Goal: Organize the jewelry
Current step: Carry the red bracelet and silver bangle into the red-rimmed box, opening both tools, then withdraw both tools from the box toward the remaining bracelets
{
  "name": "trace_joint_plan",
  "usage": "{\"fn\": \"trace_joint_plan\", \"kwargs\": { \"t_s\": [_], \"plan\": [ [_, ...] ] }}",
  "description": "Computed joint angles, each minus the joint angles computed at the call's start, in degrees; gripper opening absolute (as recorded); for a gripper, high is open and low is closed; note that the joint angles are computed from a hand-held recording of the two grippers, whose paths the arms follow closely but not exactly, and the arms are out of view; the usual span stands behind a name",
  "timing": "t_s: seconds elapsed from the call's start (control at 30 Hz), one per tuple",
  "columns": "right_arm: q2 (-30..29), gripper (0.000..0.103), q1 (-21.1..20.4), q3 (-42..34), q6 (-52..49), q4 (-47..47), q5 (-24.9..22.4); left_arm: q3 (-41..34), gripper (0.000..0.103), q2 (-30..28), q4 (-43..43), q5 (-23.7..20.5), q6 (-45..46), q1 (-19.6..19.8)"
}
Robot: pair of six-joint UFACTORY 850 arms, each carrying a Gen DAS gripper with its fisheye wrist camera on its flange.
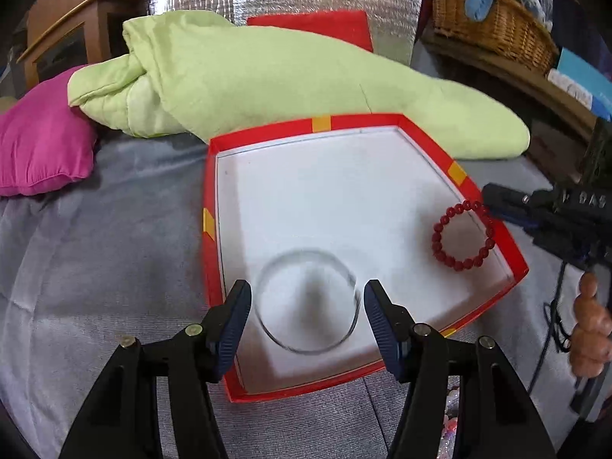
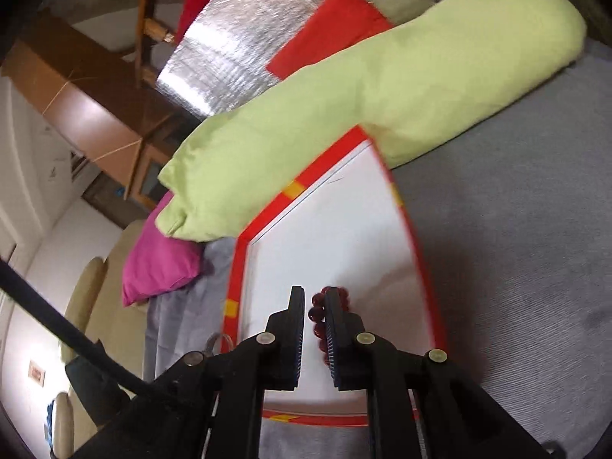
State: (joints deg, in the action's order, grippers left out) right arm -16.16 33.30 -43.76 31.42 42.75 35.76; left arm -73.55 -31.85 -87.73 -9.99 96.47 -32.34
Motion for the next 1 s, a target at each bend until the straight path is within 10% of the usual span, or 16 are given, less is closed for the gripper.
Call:
{"fn": "trace_joint_plan", "kwargs": {
  "t_s": [0.1,0.4,0.8,1.0],
  "plan": [
    [1.5,0.053,0.8,1.3,-2.7,4.5,1.2,0.6,0.065,0.3,-1.7,1.1,1.9,-0.3],
    [5.0,0.052,4.5,0.5,-24.0,21.2,-1.6,5.7,0.065,4.6,-17.2,1.4,20.1,0.3],
    [4.4,0.039,9.6,0.6,-37.3,35.9,-11.7,15.1,0.065,12.0,-11.8,0.4,19.0,-0.6],
    [6.5,0.034,10.6,5.6,-22.5,29.9,-7.2,15.3,0.065,12.3,-8.1,0.2,12.9,0.5]
  ]
}}
